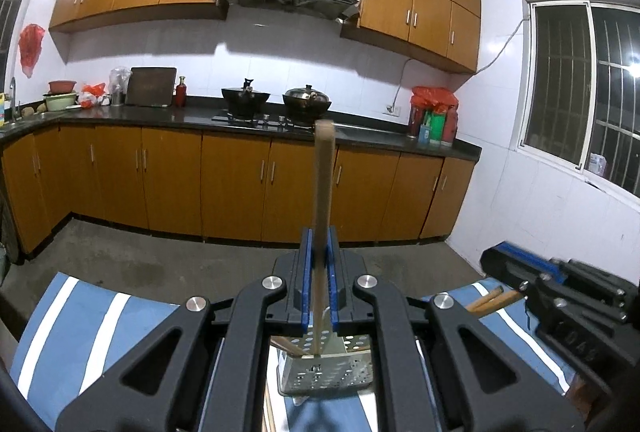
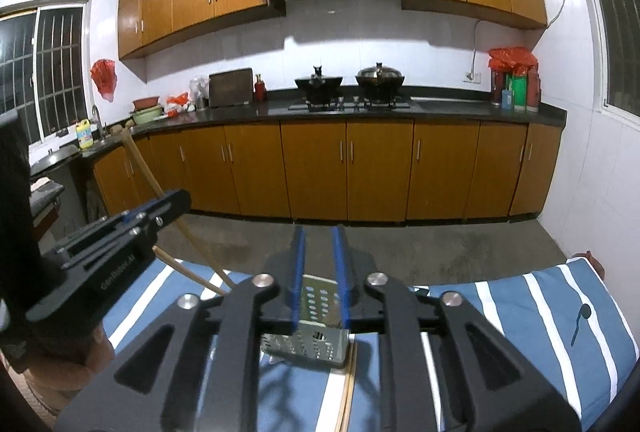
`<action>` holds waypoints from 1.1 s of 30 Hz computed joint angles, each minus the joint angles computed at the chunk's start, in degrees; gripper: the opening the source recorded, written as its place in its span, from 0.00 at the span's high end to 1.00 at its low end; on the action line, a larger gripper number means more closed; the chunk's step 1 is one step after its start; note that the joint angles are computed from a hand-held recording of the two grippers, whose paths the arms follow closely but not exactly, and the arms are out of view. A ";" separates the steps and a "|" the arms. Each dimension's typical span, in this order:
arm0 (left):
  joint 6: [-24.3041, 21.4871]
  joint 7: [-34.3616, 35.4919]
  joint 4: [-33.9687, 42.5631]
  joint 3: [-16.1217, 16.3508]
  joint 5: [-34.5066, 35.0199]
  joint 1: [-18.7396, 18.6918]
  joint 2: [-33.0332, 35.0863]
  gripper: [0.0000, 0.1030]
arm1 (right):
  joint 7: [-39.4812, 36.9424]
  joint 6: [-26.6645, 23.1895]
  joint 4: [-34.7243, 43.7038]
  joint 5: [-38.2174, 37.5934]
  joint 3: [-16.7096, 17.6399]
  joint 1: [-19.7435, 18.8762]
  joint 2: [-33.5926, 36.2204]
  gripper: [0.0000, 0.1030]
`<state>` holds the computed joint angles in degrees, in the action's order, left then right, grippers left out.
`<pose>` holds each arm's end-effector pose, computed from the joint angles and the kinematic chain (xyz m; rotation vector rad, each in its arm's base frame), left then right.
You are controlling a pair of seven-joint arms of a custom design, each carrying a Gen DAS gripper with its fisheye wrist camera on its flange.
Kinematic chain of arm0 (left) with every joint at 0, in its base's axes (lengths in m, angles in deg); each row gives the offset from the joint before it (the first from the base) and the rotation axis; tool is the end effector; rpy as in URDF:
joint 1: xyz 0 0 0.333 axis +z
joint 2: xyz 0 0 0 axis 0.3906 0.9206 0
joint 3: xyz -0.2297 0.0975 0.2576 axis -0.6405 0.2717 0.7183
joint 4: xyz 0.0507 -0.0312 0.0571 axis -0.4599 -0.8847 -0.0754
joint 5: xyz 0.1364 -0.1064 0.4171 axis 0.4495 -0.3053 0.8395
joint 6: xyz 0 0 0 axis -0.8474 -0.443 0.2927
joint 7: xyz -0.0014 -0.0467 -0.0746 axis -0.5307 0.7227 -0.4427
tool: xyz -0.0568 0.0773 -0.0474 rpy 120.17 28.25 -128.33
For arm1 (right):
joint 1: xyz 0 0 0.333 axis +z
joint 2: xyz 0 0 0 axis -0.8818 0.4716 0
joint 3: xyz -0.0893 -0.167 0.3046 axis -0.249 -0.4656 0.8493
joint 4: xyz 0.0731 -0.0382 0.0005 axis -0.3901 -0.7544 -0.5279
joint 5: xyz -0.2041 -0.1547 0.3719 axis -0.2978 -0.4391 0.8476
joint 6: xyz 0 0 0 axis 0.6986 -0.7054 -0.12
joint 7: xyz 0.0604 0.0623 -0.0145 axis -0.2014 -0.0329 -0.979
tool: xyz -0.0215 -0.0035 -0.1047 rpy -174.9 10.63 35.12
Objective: Organize utensils
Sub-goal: 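Open the left gripper over the holder while the right gripper releases its chopstick, then lower the left gripper to a wooden chopstick while the right gripper grasps another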
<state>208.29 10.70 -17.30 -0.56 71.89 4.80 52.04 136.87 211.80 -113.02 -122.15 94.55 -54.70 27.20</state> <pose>0.6282 -0.3292 0.7090 -1.3280 1.6711 -1.3890 0.6033 0.1904 0.6712 -1.4631 1.4404 -0.9268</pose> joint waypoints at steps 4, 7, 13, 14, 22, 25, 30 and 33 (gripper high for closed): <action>0.12 -0.43 -0.37 0.13 -0.30 0.15 -0.55 0.82 | 7.53 1.97 -1.38 -6.63 1.05 -2.23 -2.29 0.74; 1.04 -4.69 -1.15 1.29 2.84 -0.35 -1.49 0.69 | 15.62 2.69 -3.06 -13.79 2.74 -5.25 -4.95 0.70; 3.28 -11.99 -5.96 0.83 7.55 1.90 -5.83 0.66 | 23.85 3.35 -9.50 -18.64 4.48 -9.96 -10.70 0.67; 3.34 -16.08 -7.32 0.82 11.48 2.51 -7.10 0.64 | 24.25 2.76 -11.20 -18.49 4.79 -10.61 -11.72 0.66; -5.44 -18.65 -19.97 -3.81 17.12 7.34 -13.54 0.59 | -0.19 -1.03 -21.52 8.70 -1.16 -2.30 -8.91 0.65; -10.01 -10.78 -23.23 -5.27 9.71 7.50 -13.23 0.59 | -11.63 -2.37 -23.30 21.55 -3.48 2.70 -5.68 0.74; -13.05 -1.89 -26.45 -6.23 -2.35 7.21 -12.36 0.61 | -24.47 -2.87 -24.37 38.86 -4.52 6.64 -2.25 0.81; -14.11 0.42 -26.87 -6.43 -5.65 7.13 -11.90 0.61 | -25.43 -2.78 -24.58 40.92 -2.79 5.55 -2.05 0.81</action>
<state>194.18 11.12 -44.17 -7.00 66.24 11.93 40.14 111.44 209.02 -137.60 -81.24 91.76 -49.15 25.15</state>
